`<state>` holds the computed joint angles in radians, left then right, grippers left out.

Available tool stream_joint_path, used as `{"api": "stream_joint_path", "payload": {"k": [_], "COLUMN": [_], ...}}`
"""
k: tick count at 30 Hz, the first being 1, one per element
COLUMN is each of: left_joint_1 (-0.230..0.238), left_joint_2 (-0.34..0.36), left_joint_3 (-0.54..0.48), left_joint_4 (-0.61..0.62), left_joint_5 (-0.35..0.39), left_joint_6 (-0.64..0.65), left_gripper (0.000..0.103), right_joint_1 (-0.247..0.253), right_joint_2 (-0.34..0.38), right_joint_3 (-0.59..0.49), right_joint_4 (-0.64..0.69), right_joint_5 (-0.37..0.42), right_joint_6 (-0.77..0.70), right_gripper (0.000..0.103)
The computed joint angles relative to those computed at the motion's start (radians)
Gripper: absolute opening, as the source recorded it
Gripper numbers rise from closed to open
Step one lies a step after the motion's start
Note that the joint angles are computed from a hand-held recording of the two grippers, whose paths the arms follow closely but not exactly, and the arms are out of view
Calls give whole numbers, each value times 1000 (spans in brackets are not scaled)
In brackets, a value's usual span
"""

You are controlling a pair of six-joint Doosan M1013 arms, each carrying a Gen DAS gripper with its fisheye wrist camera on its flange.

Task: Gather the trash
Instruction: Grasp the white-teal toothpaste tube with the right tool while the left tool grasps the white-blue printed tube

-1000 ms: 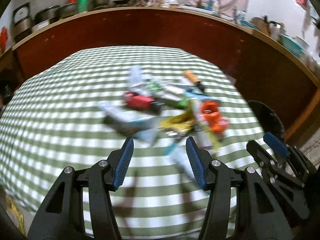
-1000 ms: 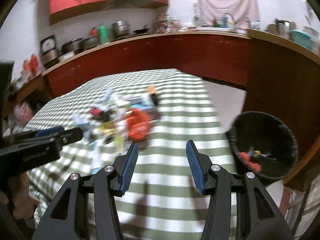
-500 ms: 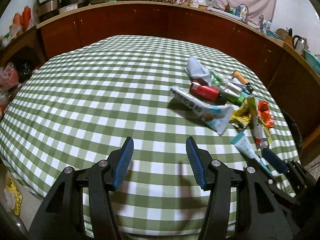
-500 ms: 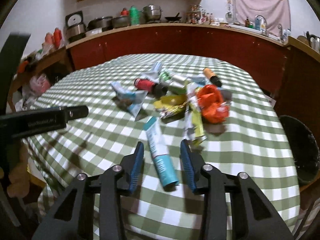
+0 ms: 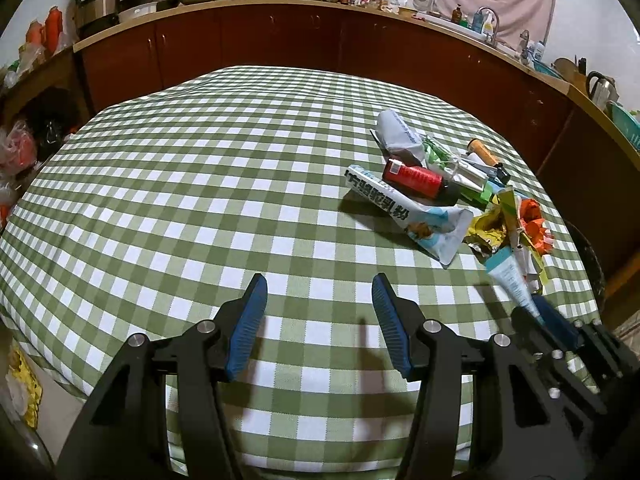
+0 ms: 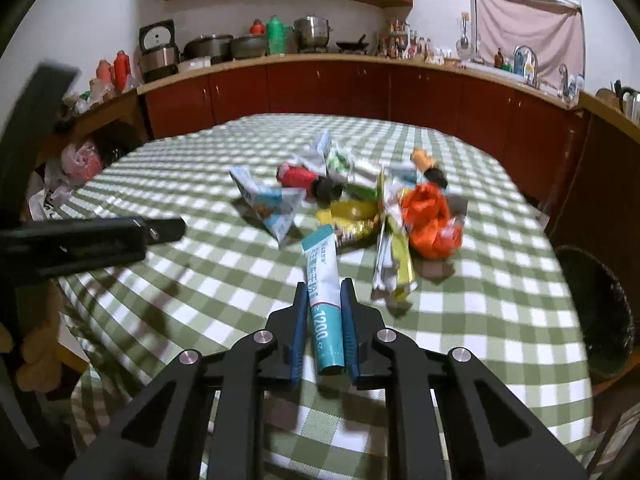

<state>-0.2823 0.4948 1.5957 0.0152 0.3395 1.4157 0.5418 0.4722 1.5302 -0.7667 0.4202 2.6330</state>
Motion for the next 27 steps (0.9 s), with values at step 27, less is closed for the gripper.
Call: {"api": "stream_joint_path", "payload": {"k": [27], "left_joint_1": [-92], "left_joint_2": [128], "left_joint_3": [-195], "left_joint_4": [148], "left_joint_5": [87], "left_joint_6": [-166], "left_gripper": [84], "right_joint_1": [-95], "right_joint_2": [-55], "right_joint_3": [65], "right_joint_4": [-216], "right_joint_5": [68], "right_joint_6": [324], "right_gripper": [18]}}
